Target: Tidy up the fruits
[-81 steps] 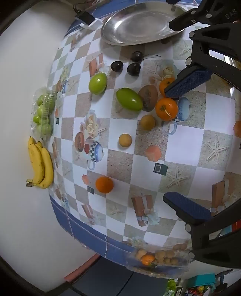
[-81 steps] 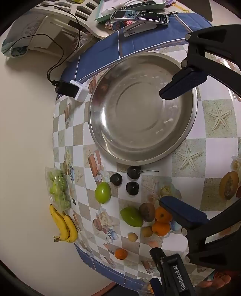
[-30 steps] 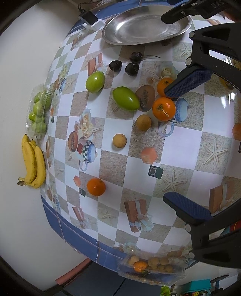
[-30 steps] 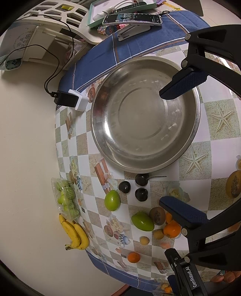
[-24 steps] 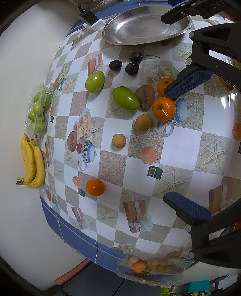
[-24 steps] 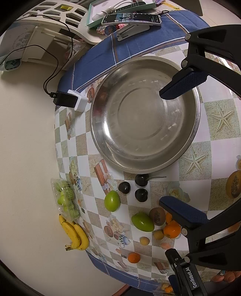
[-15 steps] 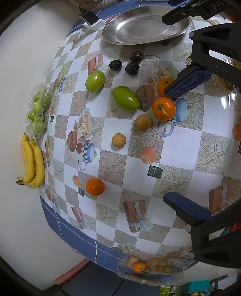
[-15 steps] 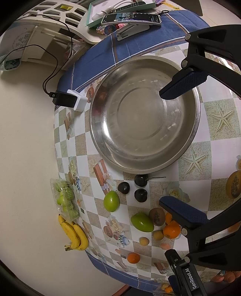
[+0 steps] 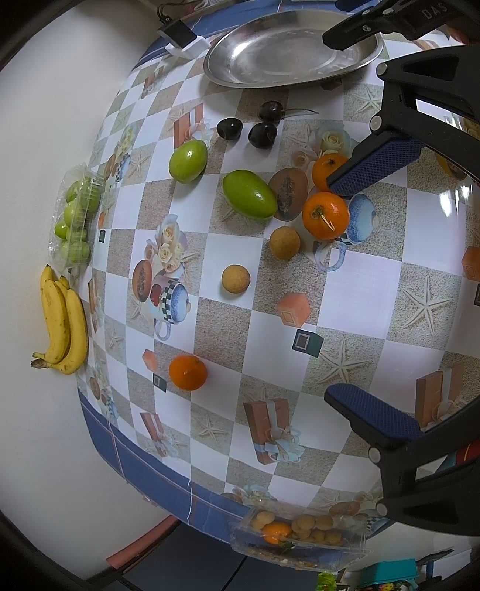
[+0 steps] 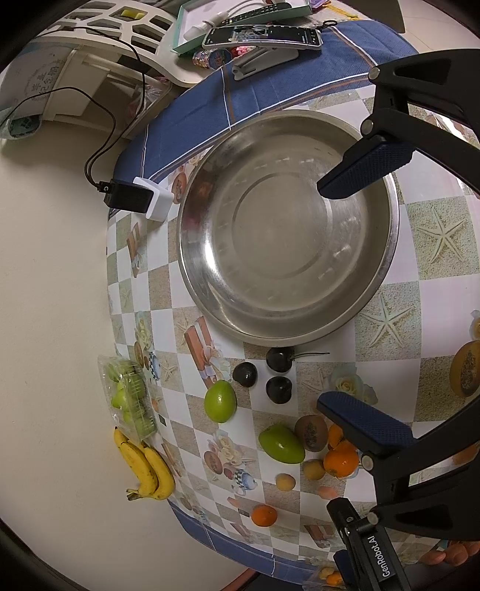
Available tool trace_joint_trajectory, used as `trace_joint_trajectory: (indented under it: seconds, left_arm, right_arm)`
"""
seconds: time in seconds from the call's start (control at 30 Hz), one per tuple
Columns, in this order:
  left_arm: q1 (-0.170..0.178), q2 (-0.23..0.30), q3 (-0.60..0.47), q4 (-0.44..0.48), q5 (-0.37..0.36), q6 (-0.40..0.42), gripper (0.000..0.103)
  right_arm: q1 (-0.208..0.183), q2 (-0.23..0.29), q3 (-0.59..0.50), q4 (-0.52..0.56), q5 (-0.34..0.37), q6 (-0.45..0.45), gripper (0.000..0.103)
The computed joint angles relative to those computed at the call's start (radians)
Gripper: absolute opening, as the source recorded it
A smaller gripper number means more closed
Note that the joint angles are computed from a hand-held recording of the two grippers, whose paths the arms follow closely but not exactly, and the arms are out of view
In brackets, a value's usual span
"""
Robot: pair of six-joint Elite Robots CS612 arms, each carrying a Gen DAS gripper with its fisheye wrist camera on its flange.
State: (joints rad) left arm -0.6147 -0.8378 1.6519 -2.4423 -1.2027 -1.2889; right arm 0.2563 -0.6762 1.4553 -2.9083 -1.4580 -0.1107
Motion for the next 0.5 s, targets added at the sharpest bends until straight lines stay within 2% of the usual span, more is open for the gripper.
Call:
trace_joint_trajectory:
  seconds: [0.5]
  left_arm:
    - [0.002, 0.001, 0.002, 0.003, -0.01, -0.014, 0.103]
  right_arm:
    - [0.0, 0.0, 0.001, -0.001, 0.0, 0.0, 0.103]
